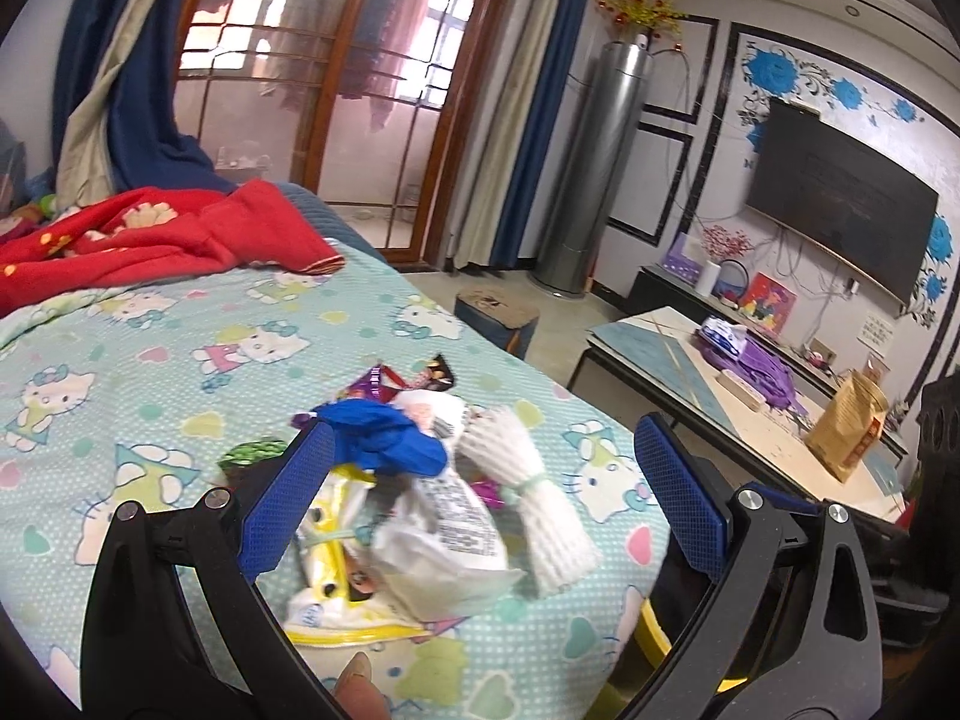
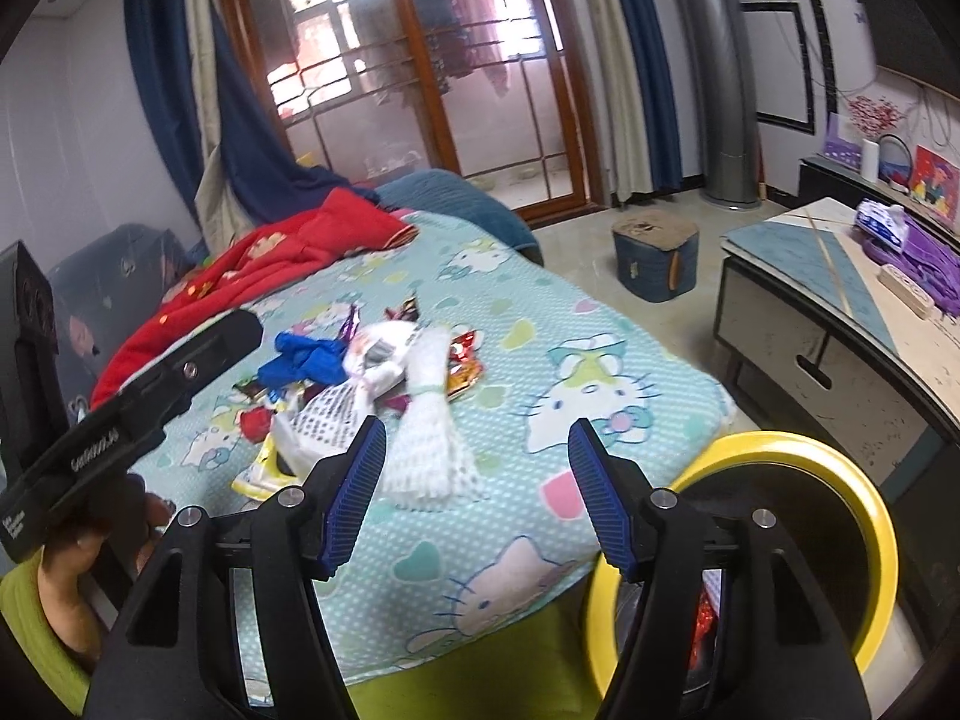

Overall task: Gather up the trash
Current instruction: 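Return both tools to the bed and reach toward the remaining trash, then grasp the blue glove with the left tool while the right tool grasps the white mesh bundle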

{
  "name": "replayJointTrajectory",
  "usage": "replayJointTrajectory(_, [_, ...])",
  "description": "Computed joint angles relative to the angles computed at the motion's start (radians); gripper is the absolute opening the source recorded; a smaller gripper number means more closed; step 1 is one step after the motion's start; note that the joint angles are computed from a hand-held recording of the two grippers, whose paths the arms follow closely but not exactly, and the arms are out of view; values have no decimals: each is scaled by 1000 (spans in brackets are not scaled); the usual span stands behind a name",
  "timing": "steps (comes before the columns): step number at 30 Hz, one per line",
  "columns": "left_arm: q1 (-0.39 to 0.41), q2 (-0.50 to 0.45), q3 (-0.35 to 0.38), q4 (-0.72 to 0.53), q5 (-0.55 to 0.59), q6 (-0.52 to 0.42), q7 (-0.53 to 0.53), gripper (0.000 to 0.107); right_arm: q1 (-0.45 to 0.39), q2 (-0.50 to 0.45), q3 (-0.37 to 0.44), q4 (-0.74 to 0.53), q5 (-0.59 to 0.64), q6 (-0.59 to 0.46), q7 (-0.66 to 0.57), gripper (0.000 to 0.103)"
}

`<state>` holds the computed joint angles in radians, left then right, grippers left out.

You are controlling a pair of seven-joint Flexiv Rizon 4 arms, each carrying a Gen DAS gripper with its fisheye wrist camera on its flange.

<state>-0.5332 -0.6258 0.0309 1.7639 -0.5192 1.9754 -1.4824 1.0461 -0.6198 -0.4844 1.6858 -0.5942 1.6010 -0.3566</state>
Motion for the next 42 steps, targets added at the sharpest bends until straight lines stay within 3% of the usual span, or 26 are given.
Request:
replayJointTrajectory(10, [58,16,-8,31,5,-15,-36,92,-192,-82,277,-178,-11,-139,-88,61])
replayJointTrajectory(15, [147,17,-69,39,76,-32,-77,91,-258,-131,372,-260,4,-198,-135,61])
replayJointTrajectory(20, [196,9,-99,16,150,-66,-98,83,-300,-177,446,-332,48,-251,-187,61])
replayJointTrajectory(25, [246,-7,-147,-20,209,-122,-105,75,-321,-209,492,-368,100,-279,-231,61])
replayJointTrajectory(31, [228,-33,-120,-66,223,-179,-125,71,-329,-224,510,-367,152,-274,-253,60])
replayJointTrajectory(35, [211,-45,-95,-89,223,-208,-140,69,-328,-223,506,-354,163,-274,-267,43])
replayJointTrajectory(36, [209,-47,-92,-90,225,-211,-144,61,-325,-221,498,-347,162,-266,-265,42])
replayJointTrajectory(40, [190,-53,-64,-103,226,-240,-158,52,-312,-211,472,-322,153,-245,-255,32])
replayJointTrajectory(42, [183,-54,-50,-107,231,-251,-164,42,-310,-211,468,-318,152,-239,-251,30])
